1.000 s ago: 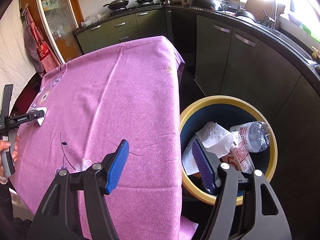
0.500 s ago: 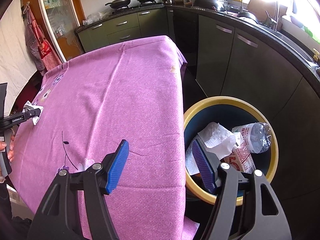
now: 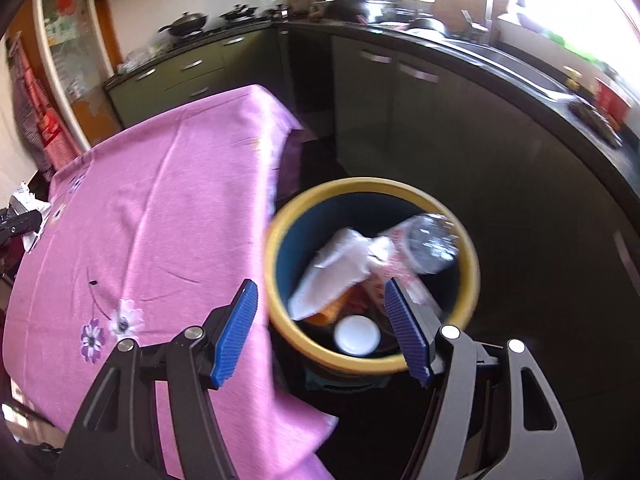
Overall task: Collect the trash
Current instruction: 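Carry the wrapper over the bin and open the left gripper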
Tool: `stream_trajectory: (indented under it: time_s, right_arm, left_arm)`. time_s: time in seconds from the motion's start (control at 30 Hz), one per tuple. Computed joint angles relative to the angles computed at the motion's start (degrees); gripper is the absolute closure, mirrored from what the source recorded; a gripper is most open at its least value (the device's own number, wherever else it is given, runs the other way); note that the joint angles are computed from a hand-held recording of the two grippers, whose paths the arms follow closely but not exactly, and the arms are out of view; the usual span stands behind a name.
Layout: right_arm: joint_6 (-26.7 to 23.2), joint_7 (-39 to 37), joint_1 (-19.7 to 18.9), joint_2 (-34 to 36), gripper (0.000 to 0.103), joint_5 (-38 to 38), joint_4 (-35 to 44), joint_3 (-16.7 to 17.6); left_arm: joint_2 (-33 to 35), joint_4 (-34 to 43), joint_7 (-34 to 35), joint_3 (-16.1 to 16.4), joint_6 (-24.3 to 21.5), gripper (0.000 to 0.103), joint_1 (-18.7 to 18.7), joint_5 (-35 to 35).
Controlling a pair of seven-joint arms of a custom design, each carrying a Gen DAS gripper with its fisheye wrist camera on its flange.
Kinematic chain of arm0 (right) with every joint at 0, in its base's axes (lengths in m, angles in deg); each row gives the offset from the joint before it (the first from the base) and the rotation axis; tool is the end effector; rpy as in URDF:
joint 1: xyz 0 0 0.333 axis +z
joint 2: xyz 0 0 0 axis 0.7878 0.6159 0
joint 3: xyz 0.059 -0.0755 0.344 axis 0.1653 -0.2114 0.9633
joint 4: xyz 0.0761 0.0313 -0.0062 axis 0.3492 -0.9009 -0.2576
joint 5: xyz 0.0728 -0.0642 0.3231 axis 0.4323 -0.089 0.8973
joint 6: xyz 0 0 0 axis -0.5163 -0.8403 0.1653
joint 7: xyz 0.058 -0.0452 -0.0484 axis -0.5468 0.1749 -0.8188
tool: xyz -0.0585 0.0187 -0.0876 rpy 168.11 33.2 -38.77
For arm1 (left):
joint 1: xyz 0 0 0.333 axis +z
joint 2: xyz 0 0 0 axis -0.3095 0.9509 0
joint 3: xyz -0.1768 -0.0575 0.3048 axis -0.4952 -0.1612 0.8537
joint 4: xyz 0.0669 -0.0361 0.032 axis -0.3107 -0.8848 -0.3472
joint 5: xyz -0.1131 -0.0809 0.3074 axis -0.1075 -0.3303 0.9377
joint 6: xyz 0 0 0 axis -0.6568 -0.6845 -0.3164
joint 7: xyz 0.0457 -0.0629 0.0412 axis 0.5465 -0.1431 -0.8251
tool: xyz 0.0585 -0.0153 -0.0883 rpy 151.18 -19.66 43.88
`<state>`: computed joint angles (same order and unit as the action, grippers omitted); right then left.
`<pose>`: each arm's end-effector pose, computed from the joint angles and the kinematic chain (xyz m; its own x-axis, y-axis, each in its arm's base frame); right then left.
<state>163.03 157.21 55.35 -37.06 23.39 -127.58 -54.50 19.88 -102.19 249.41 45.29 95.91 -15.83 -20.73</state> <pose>0.3532 0.1818 0.5206 -0.2773 -0.9587 -0.0628 -0.7334 0.2534 -0.6308 0.4583 0.0369 0.5629 -0.6583 -0.7498 0.0666 -0.6019 0.4711 -0.6448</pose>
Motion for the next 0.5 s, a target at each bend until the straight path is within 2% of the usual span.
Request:
stream_trajectory:
  time_s: [0.13,0.3,0.43,0.5]
  right_arm:
    - [-1.9,0.9,-0.6,-6.8,0.038,2.2,-4.7,-0.5]
    - [-2.3,-0.7,-2.1,-13.7,0.038,6.9,-10.0,-0.5]
    - [-3.2,-2.9,-3.3,-18.4,0.038,11.1,-13.0,-0.1]
    - [-3.4,-4.1,-3.9,-20.2,0.038,12.9,-14.2,0.0]
  left_arm:
    - [-0.3,0.9,1.1,-2.9,-4.6,0.041,-4.0,-0.9]
    - [4.3,5.0,1.1,-7.5,-10.6,0.041,-8.8,-1.1]
    - [10.8,9.3,0.0,-12.3,-12.1,0.041,-11.8,2.5]
    - [13.9,10.6,-2.0,-14.7,-9.8,0.041,-13.2,5.9]
